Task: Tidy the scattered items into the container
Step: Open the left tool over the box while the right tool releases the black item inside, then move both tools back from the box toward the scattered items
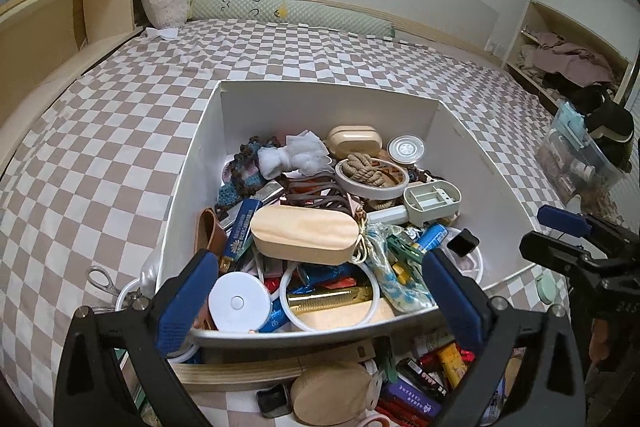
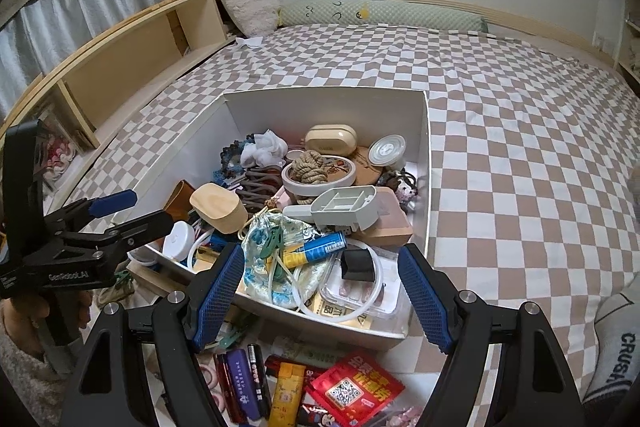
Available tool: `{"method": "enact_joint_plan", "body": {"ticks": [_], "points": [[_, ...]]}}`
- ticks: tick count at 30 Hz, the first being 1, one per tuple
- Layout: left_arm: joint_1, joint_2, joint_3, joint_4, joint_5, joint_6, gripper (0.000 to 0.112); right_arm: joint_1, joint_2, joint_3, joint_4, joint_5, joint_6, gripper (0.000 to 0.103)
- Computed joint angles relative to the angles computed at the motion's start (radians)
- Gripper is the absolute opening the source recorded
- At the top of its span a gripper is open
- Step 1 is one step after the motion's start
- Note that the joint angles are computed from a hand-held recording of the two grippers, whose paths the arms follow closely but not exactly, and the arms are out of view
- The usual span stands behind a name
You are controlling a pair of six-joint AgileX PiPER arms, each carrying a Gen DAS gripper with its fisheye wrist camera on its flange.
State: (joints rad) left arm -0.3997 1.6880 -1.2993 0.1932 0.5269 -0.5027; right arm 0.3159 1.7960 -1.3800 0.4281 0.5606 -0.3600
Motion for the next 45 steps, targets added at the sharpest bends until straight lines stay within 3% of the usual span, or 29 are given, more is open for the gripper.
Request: {"method": "enact_joint_plan", "body": {"ticks": [3,6,10,18,25,30,39,45], "points": [[-0.007,-0.015,0.010,0.011,0.000,-0.011,0.103,0.002,-0.018,0.020,-0.010,-0.016,0.009,0.081],[-0.017,-0.035,0.028,0.020,-0.009,-0.018,0.103,0.003,-0.042,0.046,-0.016,-0.045,0.014,0.098],[-0.032,-0.065,0.055,0.040,-0.023,-0.045,0.103,0.000,-0.068,0.068,-0.011,-0.065,0.012,0.103],[-0.080,-0.101,0.090,0.167,0.006,-0.171,0.103,0.010,-0.110,0.122,-0.102,-0.113,0.068,0.103],[-0.121,-0.156,0.136,0.252,0.019,-0.259,0.103,0.004,-0.167,0.173,-0.067,-0.124,0.026,0.103],[-0.191,-0.182,0.139,0.429,0.113,-0.438,0.103,0.002,-0.228,0.230,-0.022,-0.140,-0.019,0.103],[-0.273,-0.276,0.240,0.579,0.095,-0.637,0.103,0.004,-0.328,0.339,0.010,-0.164,-0.043,0.103],[-0.355,-0.289,0.264,0.669,0.183,-0.733,0.103,0.006,-0.380,0.414,0.034,-0.193,-0.055,0.103]]}}
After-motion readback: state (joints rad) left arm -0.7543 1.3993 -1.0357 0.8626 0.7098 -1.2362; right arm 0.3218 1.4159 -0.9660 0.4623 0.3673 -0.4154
